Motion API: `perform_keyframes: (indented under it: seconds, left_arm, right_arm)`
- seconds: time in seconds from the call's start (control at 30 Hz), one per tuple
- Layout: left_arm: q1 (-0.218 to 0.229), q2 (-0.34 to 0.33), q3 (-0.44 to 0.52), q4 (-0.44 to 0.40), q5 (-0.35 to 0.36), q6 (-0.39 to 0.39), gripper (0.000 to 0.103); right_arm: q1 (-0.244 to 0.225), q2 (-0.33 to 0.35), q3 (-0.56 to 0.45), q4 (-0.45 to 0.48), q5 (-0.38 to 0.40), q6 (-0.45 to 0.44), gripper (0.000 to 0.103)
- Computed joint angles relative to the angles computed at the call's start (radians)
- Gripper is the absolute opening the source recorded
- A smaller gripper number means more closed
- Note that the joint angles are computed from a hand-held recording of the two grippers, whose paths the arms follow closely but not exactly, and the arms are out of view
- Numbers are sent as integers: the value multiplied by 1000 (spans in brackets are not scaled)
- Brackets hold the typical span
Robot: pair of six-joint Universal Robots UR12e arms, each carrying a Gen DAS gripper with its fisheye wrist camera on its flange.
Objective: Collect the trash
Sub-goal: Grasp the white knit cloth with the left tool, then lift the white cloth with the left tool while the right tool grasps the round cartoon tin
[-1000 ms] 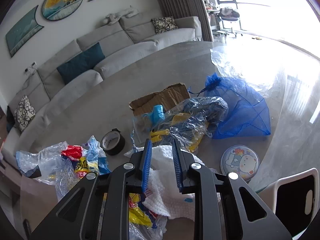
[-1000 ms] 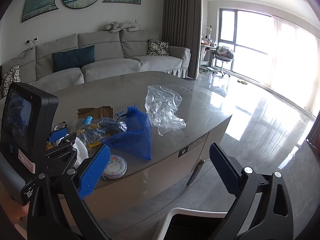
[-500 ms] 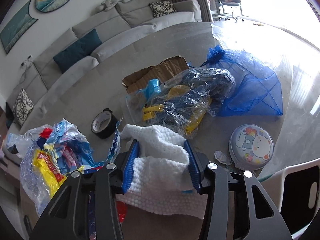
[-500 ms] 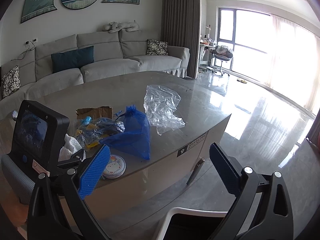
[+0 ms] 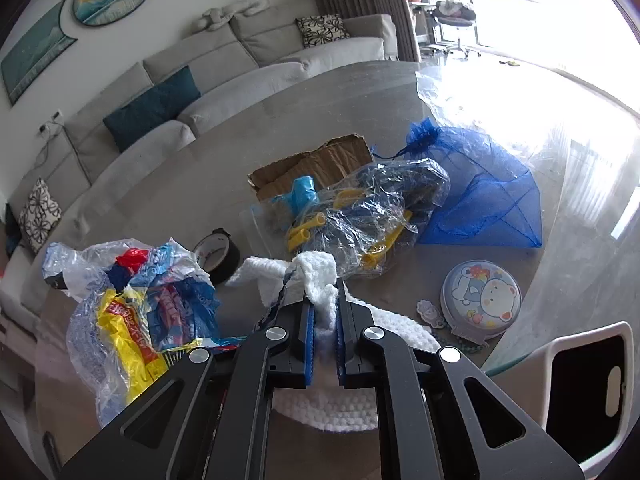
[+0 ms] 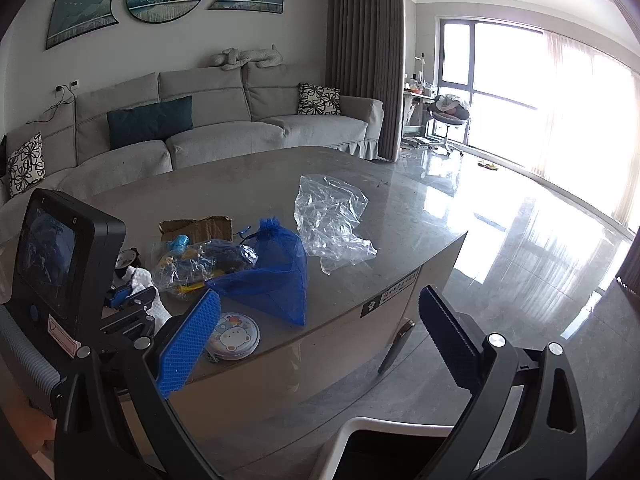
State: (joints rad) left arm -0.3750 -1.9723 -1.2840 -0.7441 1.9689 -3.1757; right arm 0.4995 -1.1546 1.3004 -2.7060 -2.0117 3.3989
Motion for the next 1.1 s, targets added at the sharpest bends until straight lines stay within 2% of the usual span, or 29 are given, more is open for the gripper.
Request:
perform_keyframes:
  seconds: [0.13, 0.33, 0.43, 0.53, 0.73, 0.87, 1.1]
  left_arm:
    - [-4, 21, -22, 56, 18, 14, 9]
    - [-3, 43, -50, 138, 46, 31, 9]
    - [6, 49, -47, 137, 25, 19, 9]
    - [19, 66, -57, 160, -28, 17, 9]
    - [13, 82, -75, 251, -22, 42, 9]
    - [14, 83, -80, 264, -44, 52, 9]
    - [18, 73, -76, 238, -29, 41, 9]
  right_arm:
    - [-3, 7, 12, -56, 50, -29, 99]
    - [4, 45, -3, -77, 57, -91, 99]
    - [0, 62, -11, -73, 98, -86, 99]
    - [-5, 71, -12, -70, 165, -67, 99]
    - [-1, 96, -36, -43, 195, -62, 99]
    - [-2, 107, -48, -25, 210, -50, 99]
    - [-2, 119, -60, 18, 221, -41, 98]
